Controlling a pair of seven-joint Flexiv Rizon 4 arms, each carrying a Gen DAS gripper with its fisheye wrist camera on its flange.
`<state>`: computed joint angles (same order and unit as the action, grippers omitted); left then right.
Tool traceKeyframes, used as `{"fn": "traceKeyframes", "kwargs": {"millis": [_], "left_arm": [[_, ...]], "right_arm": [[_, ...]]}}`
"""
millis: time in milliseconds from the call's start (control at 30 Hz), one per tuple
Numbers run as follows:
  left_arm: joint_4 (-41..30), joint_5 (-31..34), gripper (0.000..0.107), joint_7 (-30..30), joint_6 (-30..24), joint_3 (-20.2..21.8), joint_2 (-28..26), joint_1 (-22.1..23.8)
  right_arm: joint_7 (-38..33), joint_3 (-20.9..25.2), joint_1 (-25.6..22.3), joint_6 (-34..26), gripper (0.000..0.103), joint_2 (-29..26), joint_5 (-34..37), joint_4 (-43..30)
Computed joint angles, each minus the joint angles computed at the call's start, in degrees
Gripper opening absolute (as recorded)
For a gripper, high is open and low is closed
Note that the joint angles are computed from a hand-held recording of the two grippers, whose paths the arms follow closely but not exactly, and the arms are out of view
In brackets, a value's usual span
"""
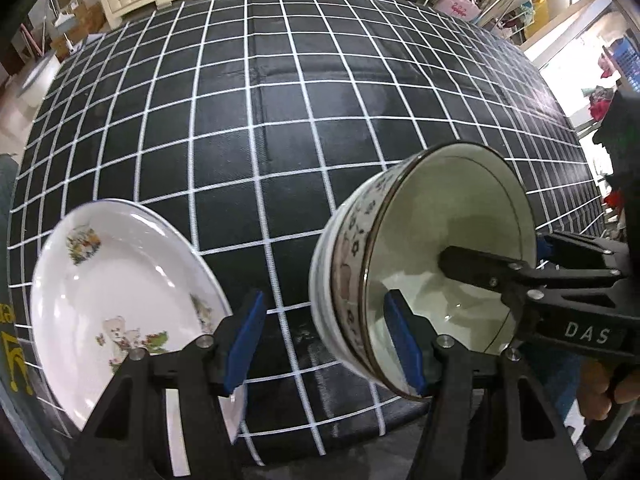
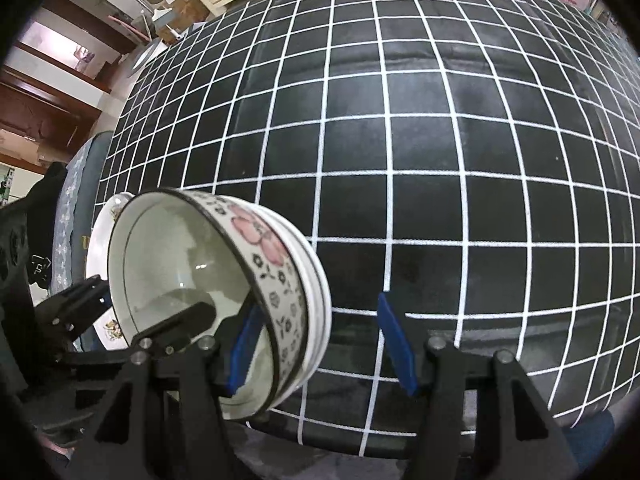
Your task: Organize plates and bowls
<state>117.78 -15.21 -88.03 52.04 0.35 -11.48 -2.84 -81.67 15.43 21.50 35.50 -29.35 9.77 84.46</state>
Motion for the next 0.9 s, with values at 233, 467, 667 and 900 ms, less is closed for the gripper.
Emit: {"fn": "traceKeyframes", "kwargs": {"millis": [233, 467, 667, 900], "left_arm": [[2.7, -6.3, 0.059, 5.1, 2.8, -1.9, -0.5, -0.1], [1.3, -5.3, 0.059, 2.4, 3.2, -2.1, -1.7, -1.8], [1.0, -5.0, 0.059, 0.7, 4.8, -2.0, -2.2, -2.2], [-1.6, 1.8, 0.059, -2.0, 3.9, -0.9, -2.5, -3.2]], "right_arm": [[-1.5, 0.5, -0.8, 0.9, 0.062, 0.4, 1.5, 0.8], [-3.4, 1.6, -2.8, -0.6, 0.061, 0.0, 6.4, 0.0], [-3.5, 0.9, -2.3, 0.7, 0.061, 0.3, 6.0, 0.4], [-3.2, 1.0, -2.6, 0.7, 0.061, 0.3, 6.8, 0.5]]}}
